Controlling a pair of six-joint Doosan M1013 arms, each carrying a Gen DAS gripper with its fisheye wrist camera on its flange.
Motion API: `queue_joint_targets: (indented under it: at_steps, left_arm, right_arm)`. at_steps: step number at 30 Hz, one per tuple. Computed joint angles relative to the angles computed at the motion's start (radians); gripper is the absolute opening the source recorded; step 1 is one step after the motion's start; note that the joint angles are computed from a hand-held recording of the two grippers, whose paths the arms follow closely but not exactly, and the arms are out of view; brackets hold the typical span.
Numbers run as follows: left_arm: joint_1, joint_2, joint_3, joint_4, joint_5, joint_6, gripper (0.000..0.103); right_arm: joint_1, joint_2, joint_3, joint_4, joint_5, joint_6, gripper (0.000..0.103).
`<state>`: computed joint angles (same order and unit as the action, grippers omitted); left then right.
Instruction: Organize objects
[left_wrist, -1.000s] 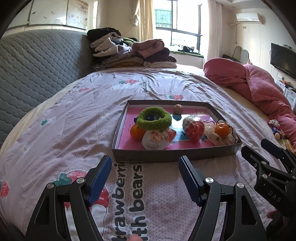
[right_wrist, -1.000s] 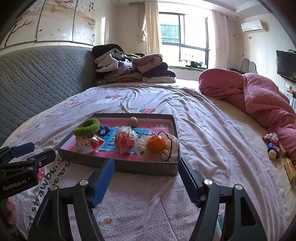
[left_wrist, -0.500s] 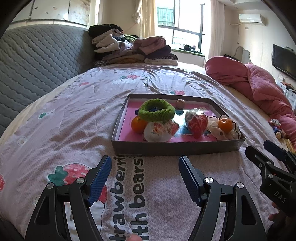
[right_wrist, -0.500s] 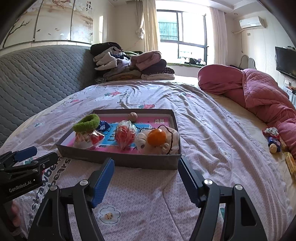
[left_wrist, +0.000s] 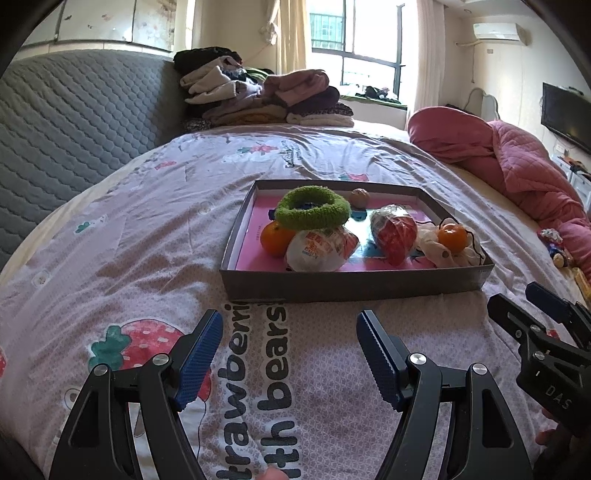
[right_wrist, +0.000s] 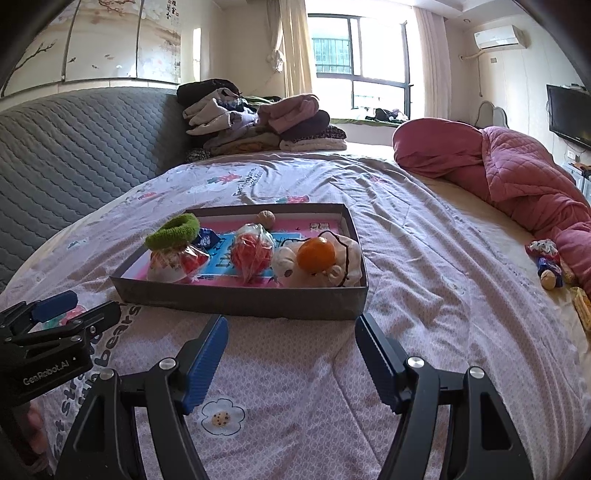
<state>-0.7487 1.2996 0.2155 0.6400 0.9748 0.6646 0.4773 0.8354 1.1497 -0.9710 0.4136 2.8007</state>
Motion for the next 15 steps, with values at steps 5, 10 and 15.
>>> queue_joint_targets:
  at_steps: [5, 10, 15]
  left_arm:
    - [0.000, -0.006, 0.014, 0.004, -0.011, -0.002, 0.076]
    - [0.002, -0.009, 0.025, 0.000, -0.022, -0.006, 0.076]
    - [0.004, -0.008, 0.026, -0.009, -0.026, -0.001, 0.076]
  right_arm:
    - [-0.001, 0.005, -0.003, 0.025, 0.004, -0.019, 0.071]
    - [0.000, 0.010, -0.009, 0.051, 0.010, -0.052, 0.071]
    - [0.000, 0.012, -0.008, 0.058, 0.008, -0.060, 0.071]
